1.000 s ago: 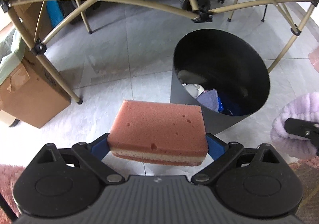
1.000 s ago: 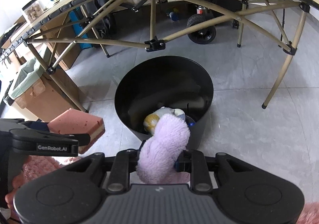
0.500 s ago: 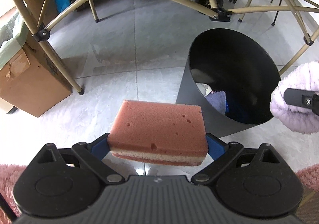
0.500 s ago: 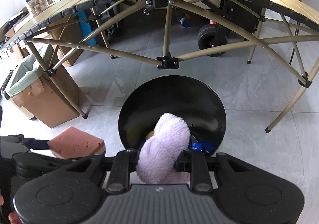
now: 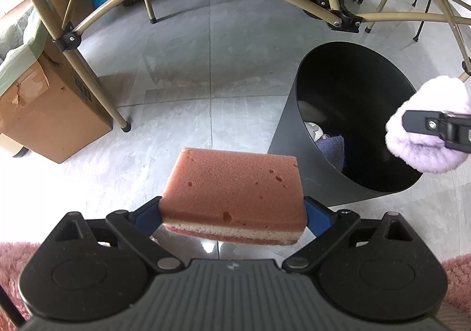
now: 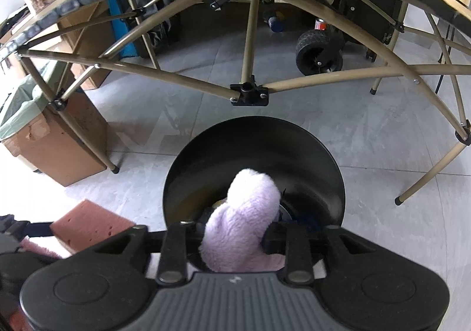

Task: Collect trash
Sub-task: 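Lower the right tool into the bin and open it to drop the towel, then move the left tool over the bin and open it to drop the sponge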

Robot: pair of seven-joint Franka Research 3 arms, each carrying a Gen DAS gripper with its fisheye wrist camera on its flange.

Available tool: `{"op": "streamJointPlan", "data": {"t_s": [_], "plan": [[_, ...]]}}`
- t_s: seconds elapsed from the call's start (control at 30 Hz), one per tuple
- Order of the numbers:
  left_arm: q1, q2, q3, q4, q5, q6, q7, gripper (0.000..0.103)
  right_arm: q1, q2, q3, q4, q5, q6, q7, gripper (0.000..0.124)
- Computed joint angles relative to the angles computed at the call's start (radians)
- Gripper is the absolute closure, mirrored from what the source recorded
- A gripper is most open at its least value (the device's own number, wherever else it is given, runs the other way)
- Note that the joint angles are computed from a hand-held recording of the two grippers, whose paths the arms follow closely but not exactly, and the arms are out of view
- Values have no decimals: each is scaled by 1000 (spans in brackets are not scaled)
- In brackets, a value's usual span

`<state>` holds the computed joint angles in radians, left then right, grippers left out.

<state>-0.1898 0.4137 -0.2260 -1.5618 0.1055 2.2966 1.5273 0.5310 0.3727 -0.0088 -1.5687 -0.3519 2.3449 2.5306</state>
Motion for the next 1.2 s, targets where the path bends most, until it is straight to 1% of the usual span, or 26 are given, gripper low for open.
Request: {"op": "streamJointPlan", "data": {"t_s": [0.03,0.07,0.1,0.13,0.17,0.2,0.23,0.3,0.37,0.4,0.73,1.0,1.2], "plan": [[1,0,-1,2,-3,-4,0,5,-1,8,-2,10,1,-8,2,82],[2,-2,-3,1,-8,-5,0,5,-3,14,-3,16,4,-9,1,79],[5,-1,-4,3,-13,-5,5,5,-5,17,-4,17,8,-7,2,72],[7,-2,-5,3,-16,-3,7,5,-5,20,-7,19,8,-6,7,60],[7,-3,-5,2,-19,-3,8,5,-5,21,-11,19,5,-7,13,54],[8,-2,-5,5,-20,-5,9,5,-5,24,-12,22,3,-12,12,43],[8,-1,-5,7,-21,-8,9,5,-5,26,-14,24,1,-15,12,36],[7,0,-5,11,-22,-15,9,5,-3,29,-16,27,-5,-20,14,34],[7,0,-5,12,-25,-16,9,5,-6,35,-13,34,4,-30,7,29],[6,0,-4,12,-24,-14,7,5,-8,37,-12,35,11,-34,3,22],[4,-7,-1,4,-16,-4,-7,5,-10,32,-10,22,19,-41,5,21],[5,-20,-2,-7,-18,17,-5,5,-9,6,-14,-14,8,-24,32,21],[1,-44,-5,-27,-12,65,-7,5,-11,-46,-17,-74,-34,-1,87,21]]}}
